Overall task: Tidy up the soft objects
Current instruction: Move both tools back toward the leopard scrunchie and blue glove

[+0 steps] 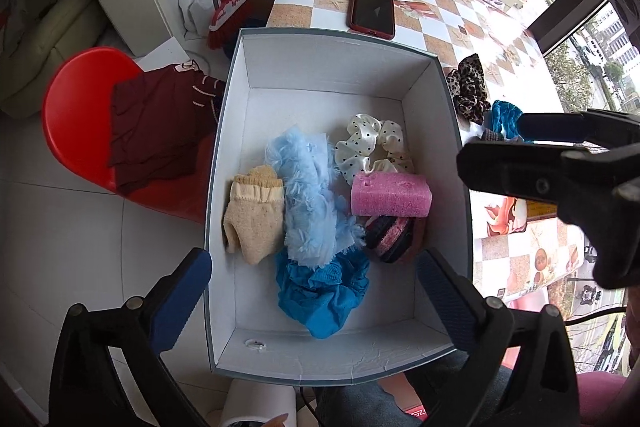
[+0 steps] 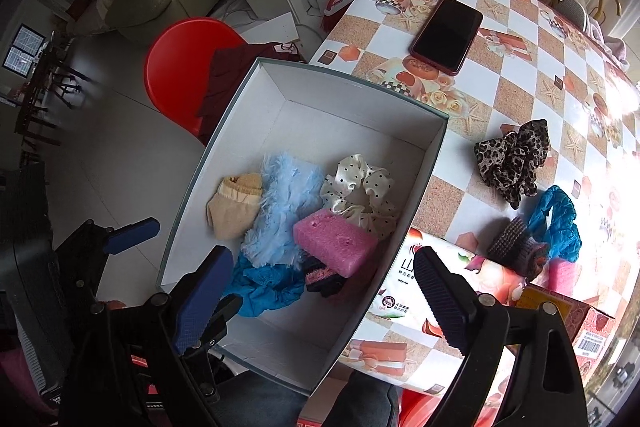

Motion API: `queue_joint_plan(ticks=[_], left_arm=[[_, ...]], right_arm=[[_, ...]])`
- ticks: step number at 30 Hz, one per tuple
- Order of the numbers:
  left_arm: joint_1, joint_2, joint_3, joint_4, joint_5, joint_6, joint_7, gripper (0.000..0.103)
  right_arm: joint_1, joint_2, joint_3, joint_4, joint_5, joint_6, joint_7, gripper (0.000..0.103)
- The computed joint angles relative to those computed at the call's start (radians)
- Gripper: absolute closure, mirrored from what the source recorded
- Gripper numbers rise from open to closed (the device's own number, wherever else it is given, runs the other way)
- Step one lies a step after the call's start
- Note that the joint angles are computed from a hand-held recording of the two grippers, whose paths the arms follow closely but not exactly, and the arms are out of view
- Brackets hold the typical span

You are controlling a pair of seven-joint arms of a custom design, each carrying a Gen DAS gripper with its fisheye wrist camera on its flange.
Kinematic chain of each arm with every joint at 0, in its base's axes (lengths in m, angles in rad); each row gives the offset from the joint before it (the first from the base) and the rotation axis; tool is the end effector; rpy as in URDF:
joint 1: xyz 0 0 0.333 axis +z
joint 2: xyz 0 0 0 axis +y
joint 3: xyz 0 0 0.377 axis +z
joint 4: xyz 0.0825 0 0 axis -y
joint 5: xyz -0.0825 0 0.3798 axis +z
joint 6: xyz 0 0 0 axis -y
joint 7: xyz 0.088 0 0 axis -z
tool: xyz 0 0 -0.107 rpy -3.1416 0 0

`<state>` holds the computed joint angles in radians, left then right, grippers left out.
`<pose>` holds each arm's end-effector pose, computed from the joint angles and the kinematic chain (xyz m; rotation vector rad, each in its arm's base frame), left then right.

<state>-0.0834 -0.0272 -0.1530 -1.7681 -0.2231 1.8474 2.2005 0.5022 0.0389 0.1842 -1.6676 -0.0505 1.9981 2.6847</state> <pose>0.5399 -0.1493 0.6338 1.1377 -2.8723 0.3668 0.4671 0.3756 0.6601 -1.5555 2.3839 -0.0113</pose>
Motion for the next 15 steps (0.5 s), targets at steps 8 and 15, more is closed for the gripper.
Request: queue_joint_plan(ticks=[8,15], left_arm=[[-0.019,0.042,-0.012,0.098,-0.039,-0.050,-0.009,0.000],[-0.073,0.079,-0.041,0.188,-0.046,-0.100,-0.029,0.000]], right_arm=[[-0.032,-0.150,-0.027,-0.105,-0.027,-0.024,0.090,0.000],[-0.090,-0.367,-0.083,-0.256,-0.013,-0.175,0.131,0.000]])
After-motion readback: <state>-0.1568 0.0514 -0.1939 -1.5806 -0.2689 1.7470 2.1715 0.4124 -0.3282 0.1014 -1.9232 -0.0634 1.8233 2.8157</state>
